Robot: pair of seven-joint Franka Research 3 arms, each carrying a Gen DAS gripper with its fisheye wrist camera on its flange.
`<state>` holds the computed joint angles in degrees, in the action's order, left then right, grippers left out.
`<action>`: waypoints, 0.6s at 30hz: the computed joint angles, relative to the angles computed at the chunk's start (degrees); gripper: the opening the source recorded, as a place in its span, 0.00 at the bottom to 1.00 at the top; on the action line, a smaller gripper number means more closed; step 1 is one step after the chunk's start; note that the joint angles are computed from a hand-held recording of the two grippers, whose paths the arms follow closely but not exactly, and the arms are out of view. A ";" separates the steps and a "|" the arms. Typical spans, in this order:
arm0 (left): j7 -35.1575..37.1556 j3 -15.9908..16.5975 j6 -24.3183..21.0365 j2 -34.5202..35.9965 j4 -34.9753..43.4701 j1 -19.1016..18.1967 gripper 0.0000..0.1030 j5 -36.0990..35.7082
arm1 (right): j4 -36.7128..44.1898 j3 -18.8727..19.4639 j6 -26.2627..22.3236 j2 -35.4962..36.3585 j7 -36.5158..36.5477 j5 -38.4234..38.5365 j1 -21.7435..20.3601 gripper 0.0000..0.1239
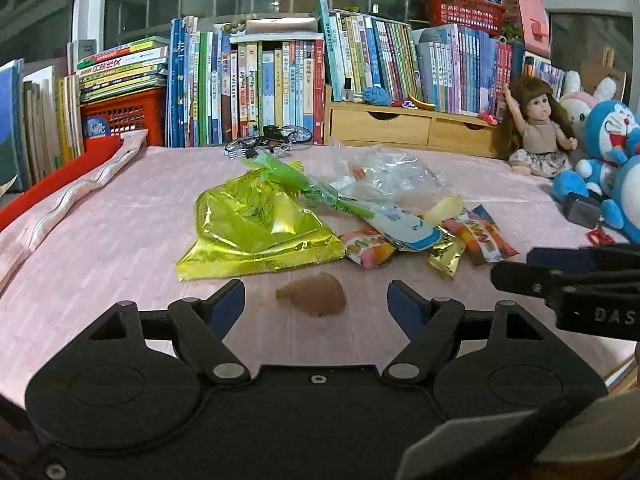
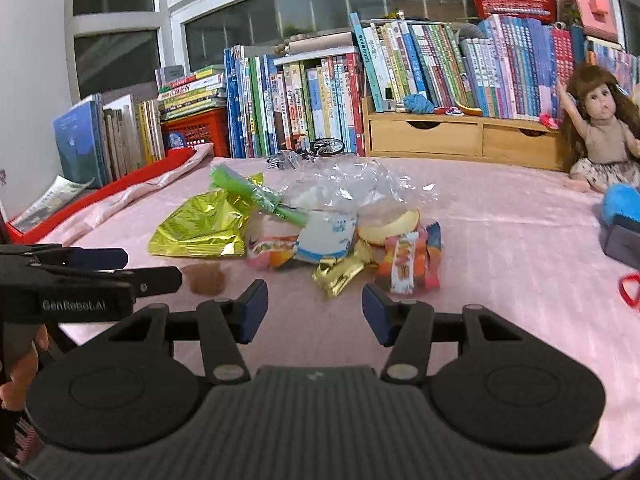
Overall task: Collect trash
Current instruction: 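Move the left tool to the brown crust while the right tool approaches a gold wrapper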
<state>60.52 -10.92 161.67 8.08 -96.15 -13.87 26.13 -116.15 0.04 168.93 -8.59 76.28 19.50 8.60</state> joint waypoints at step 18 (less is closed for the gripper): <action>-0.94 0.96 0.24 7.50 5.75 -0.66 0.66 -1.50 | 16.33 -0.31 -9.13 13.55 -8.96 -4.82 -1.78 0.62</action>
